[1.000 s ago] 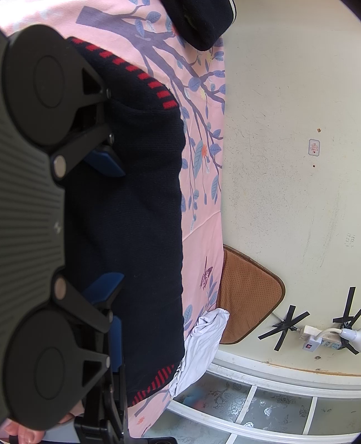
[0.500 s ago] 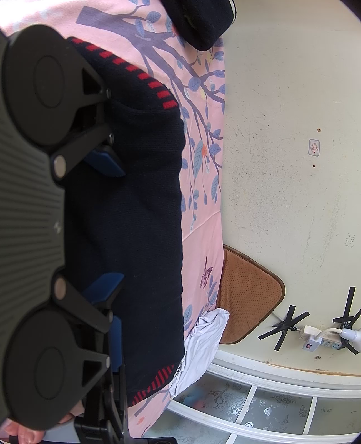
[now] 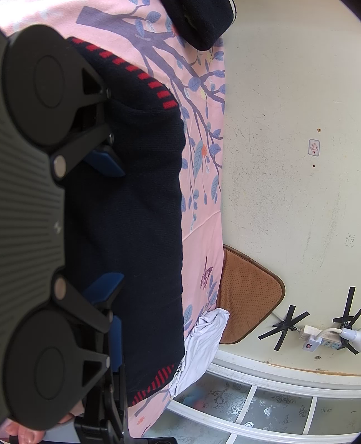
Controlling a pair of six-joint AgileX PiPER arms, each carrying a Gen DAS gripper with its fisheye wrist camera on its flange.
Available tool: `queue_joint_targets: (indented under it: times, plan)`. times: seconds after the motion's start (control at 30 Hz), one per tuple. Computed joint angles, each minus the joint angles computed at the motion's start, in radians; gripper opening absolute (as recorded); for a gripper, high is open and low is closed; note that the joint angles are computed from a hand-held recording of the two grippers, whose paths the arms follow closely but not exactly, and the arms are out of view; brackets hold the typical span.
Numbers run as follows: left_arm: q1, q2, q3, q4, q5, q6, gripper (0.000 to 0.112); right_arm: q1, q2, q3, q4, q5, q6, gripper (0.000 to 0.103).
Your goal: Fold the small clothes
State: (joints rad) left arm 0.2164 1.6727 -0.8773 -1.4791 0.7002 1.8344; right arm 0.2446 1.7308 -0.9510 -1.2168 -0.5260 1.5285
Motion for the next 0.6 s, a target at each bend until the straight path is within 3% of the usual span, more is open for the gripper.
queue_joint_targets:
  times: [0.43, 0.5, 0.6]
  plan:
    - [-0.001, -0.001, 0.002, -0.002, 0.0, 0.002, 0.079, 0.0, 0.0, -0.001, -0.003, 0.001, 0.003, 0.076]
    - [0.003, 0.0, -0.001, 0.011, 0.012, -0.001, 0.086, 0.0, -0.011, 0.003, -0.021, 0.008, 0.021, 0.076]
    - [-0.005, -0.009, 0.003, 0.019, 0.007, 0.014, 0.09, -0.026, -0.108, 0.116, 0.114, -0.016, -0.108, 0.076]
